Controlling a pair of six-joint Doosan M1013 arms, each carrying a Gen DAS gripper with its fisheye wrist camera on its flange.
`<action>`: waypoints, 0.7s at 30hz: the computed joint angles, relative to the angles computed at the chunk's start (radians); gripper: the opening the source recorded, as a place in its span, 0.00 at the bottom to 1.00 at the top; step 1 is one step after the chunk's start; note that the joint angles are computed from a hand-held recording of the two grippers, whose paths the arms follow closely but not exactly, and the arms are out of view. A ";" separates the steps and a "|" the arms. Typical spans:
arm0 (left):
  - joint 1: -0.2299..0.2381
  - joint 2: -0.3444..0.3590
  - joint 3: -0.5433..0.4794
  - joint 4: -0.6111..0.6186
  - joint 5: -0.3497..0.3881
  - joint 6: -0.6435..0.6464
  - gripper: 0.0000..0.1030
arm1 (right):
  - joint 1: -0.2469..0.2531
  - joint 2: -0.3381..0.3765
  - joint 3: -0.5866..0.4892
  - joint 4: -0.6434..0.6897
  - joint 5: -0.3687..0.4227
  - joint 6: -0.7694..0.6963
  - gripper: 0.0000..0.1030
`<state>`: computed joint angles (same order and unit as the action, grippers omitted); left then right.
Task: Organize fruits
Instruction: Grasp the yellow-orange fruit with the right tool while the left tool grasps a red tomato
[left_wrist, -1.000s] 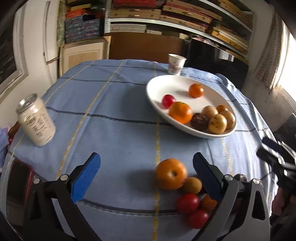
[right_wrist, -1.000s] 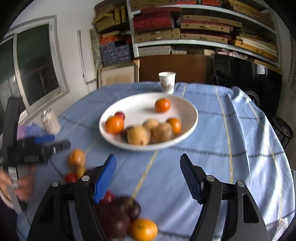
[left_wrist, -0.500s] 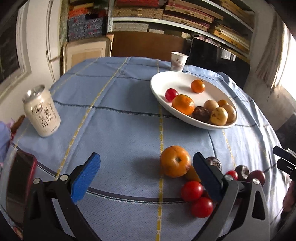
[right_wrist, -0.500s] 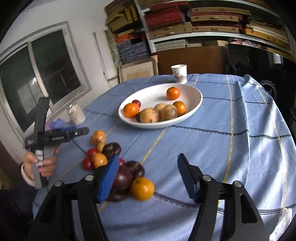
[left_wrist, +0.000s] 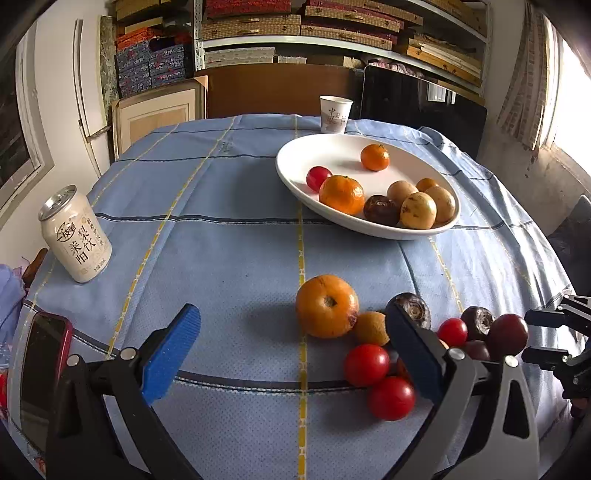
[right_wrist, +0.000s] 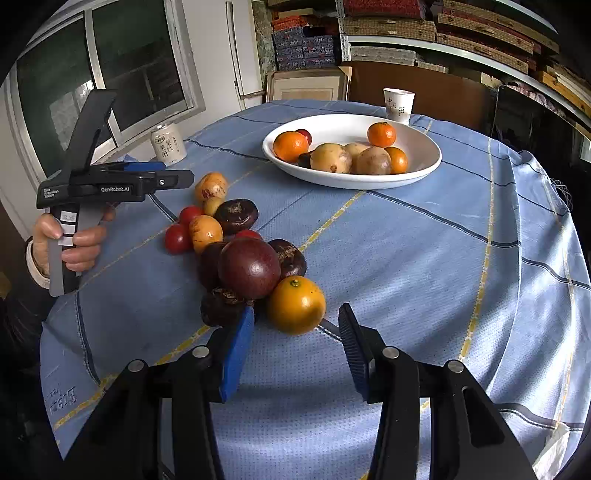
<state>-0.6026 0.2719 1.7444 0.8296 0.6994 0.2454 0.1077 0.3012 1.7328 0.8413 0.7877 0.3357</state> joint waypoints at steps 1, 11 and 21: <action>0.000 0.000 0.000 0.002 0.001 -0.002 0.95 | 0.001 0.002 -0.001 -0.003 0.000 0.005 0.47; -0.004 -0.003 0.002 0.007 0.013 -0.007 0.95 | 0.018 0.018 -0.008 -0.025 -0.025 0.043 0.46; -0.003 -0.003 0.001 -0.003 0.023 -0.004 0.95 | 0.032 0.026 -0.014 -0.058 -0.041 0.078 0.37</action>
<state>-0.6053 0.2691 1.7457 0.8267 0.7221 0.2416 0.1401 0.3267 1.7184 0.7831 0.7462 0.4133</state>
